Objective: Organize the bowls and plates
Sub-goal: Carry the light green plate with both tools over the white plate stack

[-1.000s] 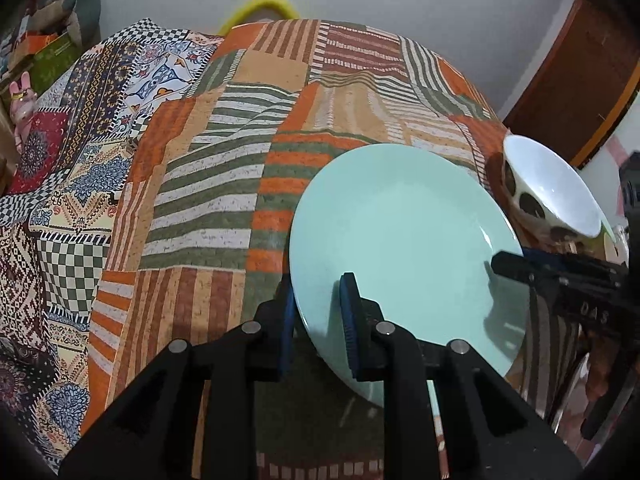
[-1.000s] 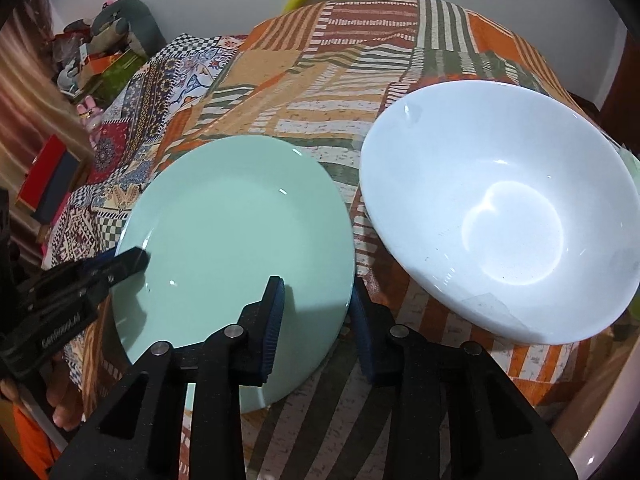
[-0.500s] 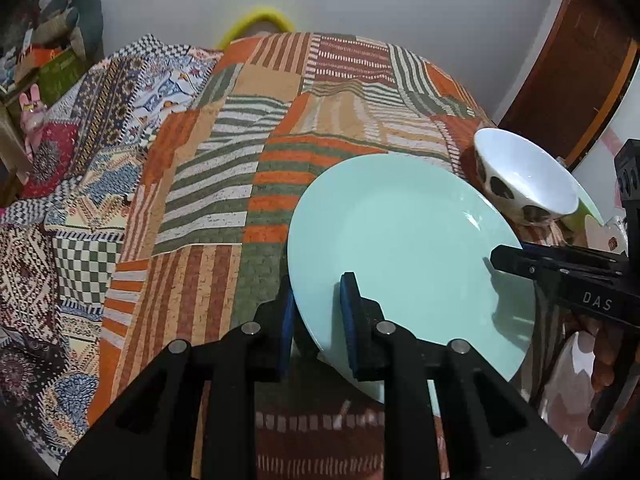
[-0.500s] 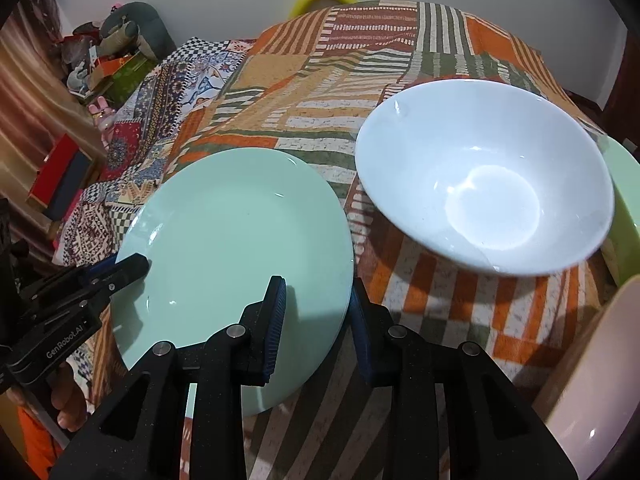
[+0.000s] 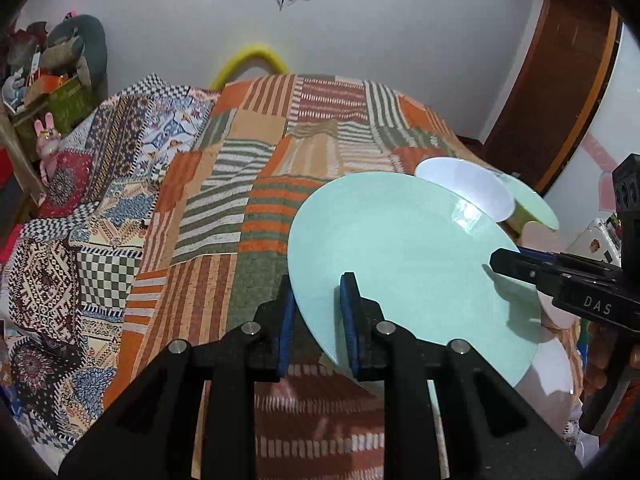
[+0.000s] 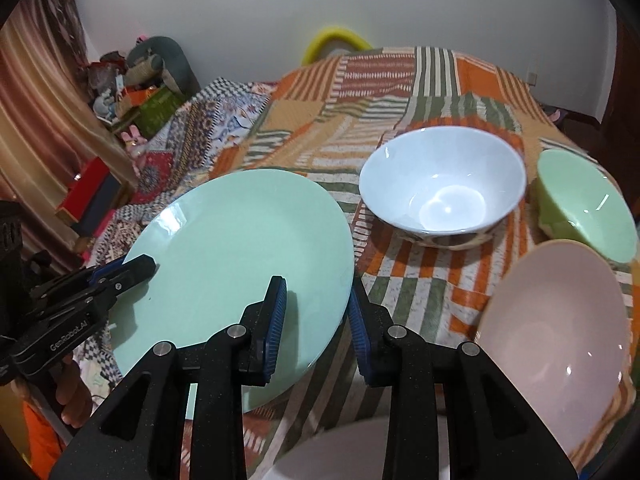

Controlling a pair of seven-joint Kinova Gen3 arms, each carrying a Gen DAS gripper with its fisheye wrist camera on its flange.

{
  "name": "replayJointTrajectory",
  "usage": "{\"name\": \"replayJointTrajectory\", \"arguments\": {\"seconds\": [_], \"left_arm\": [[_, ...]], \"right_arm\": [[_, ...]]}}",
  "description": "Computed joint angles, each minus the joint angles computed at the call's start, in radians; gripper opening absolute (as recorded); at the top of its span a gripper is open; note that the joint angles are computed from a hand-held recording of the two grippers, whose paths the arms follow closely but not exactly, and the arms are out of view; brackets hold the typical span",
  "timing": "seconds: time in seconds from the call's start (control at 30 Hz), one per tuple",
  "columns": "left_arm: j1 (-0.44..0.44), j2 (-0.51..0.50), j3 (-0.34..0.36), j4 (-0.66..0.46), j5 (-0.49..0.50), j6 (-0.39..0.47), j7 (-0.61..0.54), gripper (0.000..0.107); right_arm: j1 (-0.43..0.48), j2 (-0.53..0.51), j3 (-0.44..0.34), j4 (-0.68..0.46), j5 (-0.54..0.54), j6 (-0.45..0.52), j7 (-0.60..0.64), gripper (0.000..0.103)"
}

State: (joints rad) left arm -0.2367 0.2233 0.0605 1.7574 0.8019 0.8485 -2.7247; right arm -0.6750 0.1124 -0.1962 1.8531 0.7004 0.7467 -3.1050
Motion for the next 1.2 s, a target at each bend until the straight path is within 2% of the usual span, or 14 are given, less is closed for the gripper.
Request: {"name": "replayJointTrajectory", "arguments": {"seconds": [0.2,0.6,0.83,1.2], "left_arm": [[-0.020,-0.082,-0.029,0.050,0.041,0.059,-0.049,0.021],[-0.005,-0.246,-0.140,0.155,0.075,0.162,-0.128,0.021],[0.010,-0.332,-0.201,0.212,0.072,0.208,-0.153,0.022],[0.043,-0.407,-0.250,0.262,0.035,0.242,-0.155,0.022]], "right_arm": [[-0.032,-0.061,-0.044,0.028,0.064,0.058,-0.085,0.028],[-0.044,-0.167,-0.177,0.109,0.138,0.128,-0.250,0.028],[-0.059,-0.203,-0.246,0.129,0.160,0.193,-0.314,0.028],[-0.071,-0.247,-0.320,0.182,0.174,0.237,-0.402,0.028]]}}
